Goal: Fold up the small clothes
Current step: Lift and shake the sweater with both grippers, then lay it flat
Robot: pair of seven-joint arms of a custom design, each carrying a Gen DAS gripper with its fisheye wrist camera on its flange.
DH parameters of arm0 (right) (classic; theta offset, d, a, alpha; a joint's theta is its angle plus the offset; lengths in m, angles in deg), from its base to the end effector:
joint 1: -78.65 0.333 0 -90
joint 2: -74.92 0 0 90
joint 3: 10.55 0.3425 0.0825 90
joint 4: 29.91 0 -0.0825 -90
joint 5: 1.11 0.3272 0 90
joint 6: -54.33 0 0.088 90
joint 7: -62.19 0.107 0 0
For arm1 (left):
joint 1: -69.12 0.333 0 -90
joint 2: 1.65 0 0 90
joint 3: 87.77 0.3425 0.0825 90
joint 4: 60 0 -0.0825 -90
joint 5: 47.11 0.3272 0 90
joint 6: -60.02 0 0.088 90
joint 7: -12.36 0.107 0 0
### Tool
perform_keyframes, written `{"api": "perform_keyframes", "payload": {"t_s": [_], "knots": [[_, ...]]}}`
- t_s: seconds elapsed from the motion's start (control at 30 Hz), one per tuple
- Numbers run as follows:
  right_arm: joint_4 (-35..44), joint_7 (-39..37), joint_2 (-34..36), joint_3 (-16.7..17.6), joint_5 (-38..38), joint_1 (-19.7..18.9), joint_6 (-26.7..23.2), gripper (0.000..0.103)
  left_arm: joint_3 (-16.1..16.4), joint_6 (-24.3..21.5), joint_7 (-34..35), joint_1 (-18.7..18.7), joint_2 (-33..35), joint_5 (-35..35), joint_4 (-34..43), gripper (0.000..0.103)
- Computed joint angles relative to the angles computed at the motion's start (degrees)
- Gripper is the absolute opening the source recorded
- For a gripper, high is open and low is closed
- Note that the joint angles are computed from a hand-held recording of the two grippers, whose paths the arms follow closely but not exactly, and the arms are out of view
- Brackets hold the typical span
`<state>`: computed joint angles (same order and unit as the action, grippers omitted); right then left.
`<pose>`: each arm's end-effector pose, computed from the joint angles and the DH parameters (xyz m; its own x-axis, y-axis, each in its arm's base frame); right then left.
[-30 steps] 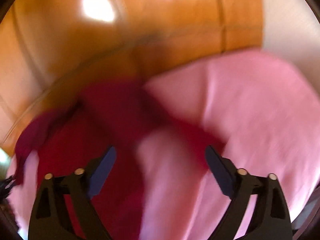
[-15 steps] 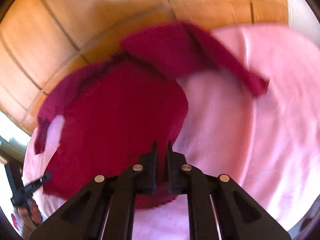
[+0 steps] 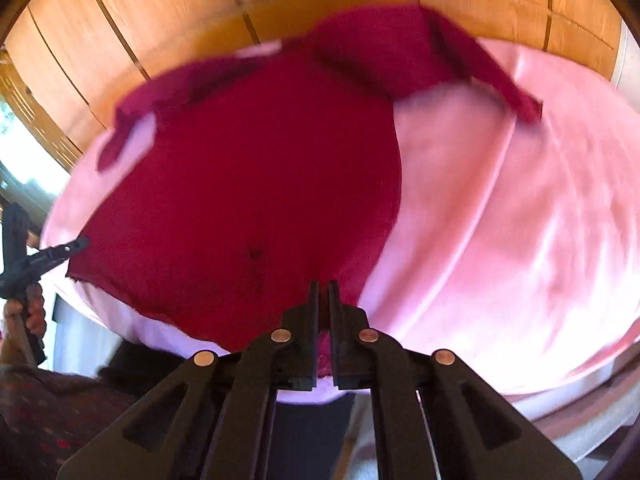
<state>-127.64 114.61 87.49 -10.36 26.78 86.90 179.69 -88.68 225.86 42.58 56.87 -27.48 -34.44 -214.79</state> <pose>0.5958 0.1054 0.5367 0.5682 -0.7906 -0.2283 -0.7891 -0.4448 -0.4238 0.3524 -0.0963 0.5016 0.4399 -0.7979 0.4122 -0.6667 -0.5977 -0.4453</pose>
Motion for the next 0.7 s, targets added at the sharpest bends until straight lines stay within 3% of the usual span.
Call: {"api": "perform_keyframes", "payload": {"t_s": [0.03, 0.07, 0.1, 0.17, 0.27, 0.37, 0.43, 0.47, 0.63, 0.7], "knots": [[0.85, 0.59, 0.48, -0.07, -0.24, 0.17, 0.69, 0.022, -0.89, -0.82, -0.94, 0.99, 0.15, 0.48, 0.12, 0.013], [0.83, 0.92, 0.39, -0.17, -0.86, 0.51, 2.59, 0.044, -1.63, -0.94, -2.05, 2.18, 0.15, 1.11, 0.22, 0.027], [0.55, 1.38, 0.12, -0.13, -1.75, 1.2, 5.62, 0.057, -3.41, -1.5, -4.1, 4.81, -0.16, 3.0, 0.56, 0.032], [1.08, 2.0, 0.03, 0.41, -1.97, 2.13, 9.1, 0.06, -6.19, -5.94, -7.27, 9.94, -0.84, 7.93, 2.83, 0.044], [3.19, 2.24, 1.73, 1.88, 0.29, 3.44, 12.93, 0.076, -8.35, -13.8, -12.63, 15.03, -1.33, 14.41, 6.08, 0.051], [6.44, 4.17, 5.25, 3.34, 1.02, 5.85, 14.42, 0.076, -8.08, -20.69, -16.85, 18.18, -2.05, 19.77, 7.87, 0.052], [8.64, 6.15, 7.76, 3.68, -0.15, 7.87, 14.68, 0.076, -7.19, -24.3, -18.98, 20.03, -2.38, 23.35, 8.58, 0.064], [10.35, 7.15, 9.93, 3.76, -1.45, 9.36, 15.6, 0.076, -6.79, -25.07, -20.09, 20.53, -2.66, 25.07, 8.57, 0.065], [10.87, 9.59, 13.79, 2.67, -7.56, 14.52, 21.33, 0.076, -3.52, -24.51, -21.71, 24.15, -0.96, 35.37, 9.93, 0.065], [11.11, 11.39, 15.36, 1.54, -10.03, 16.21, 23.05, 0.076, -0.98, -23.05, -19.59, 24.62, 2.42, 36.18, 11.74, 0.065]]}}
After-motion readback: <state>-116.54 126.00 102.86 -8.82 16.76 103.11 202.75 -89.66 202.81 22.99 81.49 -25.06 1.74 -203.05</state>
